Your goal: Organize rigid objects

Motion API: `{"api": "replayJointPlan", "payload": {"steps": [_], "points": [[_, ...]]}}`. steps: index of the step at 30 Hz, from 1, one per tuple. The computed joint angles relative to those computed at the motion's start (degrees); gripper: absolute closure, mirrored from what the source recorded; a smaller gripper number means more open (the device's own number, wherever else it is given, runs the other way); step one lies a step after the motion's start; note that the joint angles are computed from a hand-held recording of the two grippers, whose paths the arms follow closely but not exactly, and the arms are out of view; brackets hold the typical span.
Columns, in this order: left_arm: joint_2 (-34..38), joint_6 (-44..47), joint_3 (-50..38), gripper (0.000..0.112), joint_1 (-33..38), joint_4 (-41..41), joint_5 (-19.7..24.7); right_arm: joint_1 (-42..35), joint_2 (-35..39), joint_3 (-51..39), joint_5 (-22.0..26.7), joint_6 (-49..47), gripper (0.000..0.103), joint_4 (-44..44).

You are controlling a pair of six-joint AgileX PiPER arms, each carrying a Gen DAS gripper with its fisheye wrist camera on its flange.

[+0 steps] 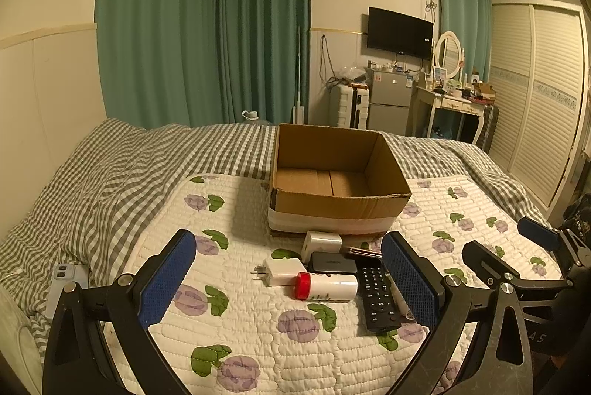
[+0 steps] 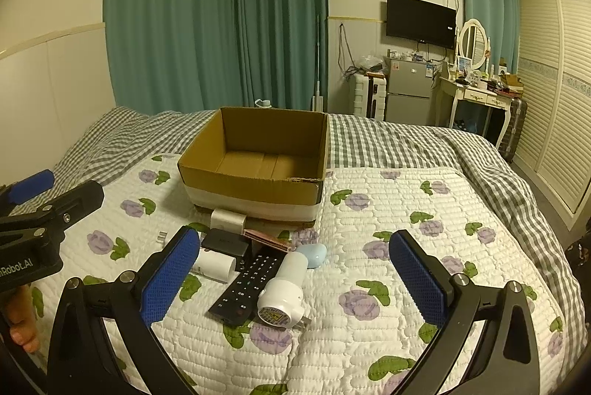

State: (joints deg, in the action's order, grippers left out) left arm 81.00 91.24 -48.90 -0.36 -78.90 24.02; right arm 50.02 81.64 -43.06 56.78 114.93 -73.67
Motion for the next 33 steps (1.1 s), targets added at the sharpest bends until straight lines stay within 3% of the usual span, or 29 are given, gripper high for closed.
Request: {"api": "replayJointPlan", "payload": {"steps": [22,29,33], "points": [[0.2,-1.0,0.0,0.009,-0.8,0.5,-1.3,-0.4,0.6,-0.5,-1.0,-0.2,0.000,-0.3],[1.3,-2.4,-0.5,0.009,-1.7,1.7,-2.9,-2.1,2.1,-0.1,-3.4,0.1,0.001,-0.6],[3.1,-1.2,-0.4,0.009,-3.0,0.0,-5.4,-5.5,3.8,0.6,-8.4,0.7,0.003,-1.3]]}}
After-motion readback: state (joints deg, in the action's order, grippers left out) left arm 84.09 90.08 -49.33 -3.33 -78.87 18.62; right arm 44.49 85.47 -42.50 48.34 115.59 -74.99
